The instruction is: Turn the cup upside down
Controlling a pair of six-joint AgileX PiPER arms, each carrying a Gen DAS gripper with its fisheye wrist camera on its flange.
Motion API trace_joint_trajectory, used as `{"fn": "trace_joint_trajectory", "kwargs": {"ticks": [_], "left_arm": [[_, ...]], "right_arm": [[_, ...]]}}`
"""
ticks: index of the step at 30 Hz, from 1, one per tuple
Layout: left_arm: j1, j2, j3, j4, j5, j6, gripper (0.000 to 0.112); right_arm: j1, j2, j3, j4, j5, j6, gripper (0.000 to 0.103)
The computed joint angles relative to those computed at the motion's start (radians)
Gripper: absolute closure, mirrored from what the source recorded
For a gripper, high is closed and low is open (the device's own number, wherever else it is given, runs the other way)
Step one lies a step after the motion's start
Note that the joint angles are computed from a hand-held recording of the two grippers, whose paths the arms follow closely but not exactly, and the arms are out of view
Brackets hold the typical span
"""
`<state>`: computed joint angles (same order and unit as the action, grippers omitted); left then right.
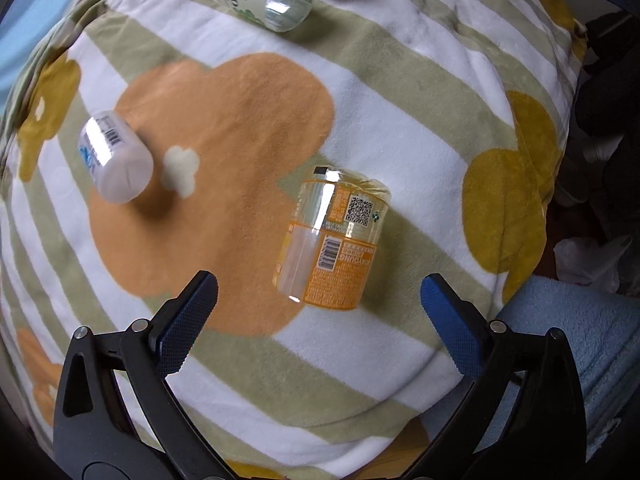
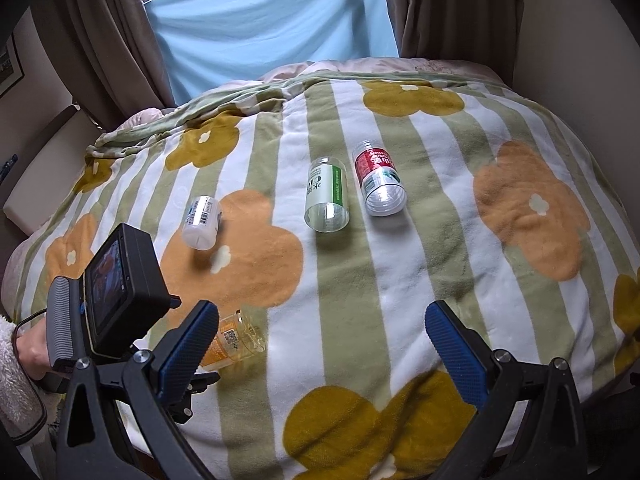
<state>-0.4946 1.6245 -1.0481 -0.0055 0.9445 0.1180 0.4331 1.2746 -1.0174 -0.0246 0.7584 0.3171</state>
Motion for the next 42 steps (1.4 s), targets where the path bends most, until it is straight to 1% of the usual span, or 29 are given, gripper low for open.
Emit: {"fn": "trace_joint_trajectory", "kwargs": {"ticks": [3, 4, 7, 11, 14, 18, 21, 26, 29, 32, 35, 37, 38, 40, 42], "left_arm": [[0.049, -0.079, 0.019, -0.004, 0.039, -0.065, 0.011], [0.076, -0.083, 0.010, -0.007, 0.044, -0.076, 0.011], [0.125, -0.164, 0.045, -0.015, 0.061, -0.145, 0.011], [0.222, -0.256, 0.090, -0.046, 0.076, -0.196, 0.011], [0.294, -0.322, 0.138, -0.067, 0.077, -0.217, 0.011], [0.409, -0.390, 0.203, -0.124, 0.076, -0.182, 0.011], [0.495, -0.424, 0.247, -0.173, 0.075, -0.126, 0.011], [0.612, -0.447, 0.301, -0.221, 0.069, -0.038, 0.011], [0.685, -0.441, 0.316, -0.275, 0.081, 0.044, 0.011], [0.728, -0.433, 0.316, -0.303, 0.096, 0.108, 0.011], [0.754, -0.424, 0.307, -0.302, 0.105, 0.138, 0.011], [0.770, -0.414, 0.304, -0.306, 0.106, 0.157, 0.011], [0.775, -0.409, 0.303, -0.305, 0.104, 0.162, 0.011], [0.785, -0.397, 0.302, -0.305, 0.100, 0.175, 0.011], [0.787, -0.385, 0.304, -0.304, 0.096, 0.182, 0.011]], "right_arm": [[0.009, 0.017, -0.033, 0.026, 0.009, -0.012, 0.000], [0.015, 0.029, -0.050, 0.035, 0.015, -0.013, 0.000], [0.035, 0.070, -0.093, 0.062, 0.038, 0.004, 0.000], [0.051, 0.139, -0.135, 0.159, 0.053, 0.043, 0.000], [0.066, 0.201, -0.146, 0.233, 0.043, 0.114, 0.000], [0.075, 0.296, -0.131, 0.345, 0.011, 0.226, 0.000], [0.058, 0.371, -0.107, 0.463, -0.009, 0.265, 0.000], [0.043, 0.453, -0.078, 0.554, -0.047, 0.362, 0.000], [0.040, 0.492, -0.068, 0.583, -0.075, 0.428, 0.012], [0.038, 0.533, -0.072, 0.594, -0.081, 0.509, 0.016], [0.033, 0.574, -0.080, 0.667, -0.073, 0.517, 0.020], [0.041, 0.593, -0.096, 0.658, -0.068, 0.556, 0.024], [0.046, 0.598, -0.100, 0.644, -0.069, 0.578, 0.027], [0.049, 0.612, -0.117, 0.611, -0.058, 0.614, 0.030], [0.052, 0.620, -0.127, 0.575, -0.049, 0.648, 0.040]]}}
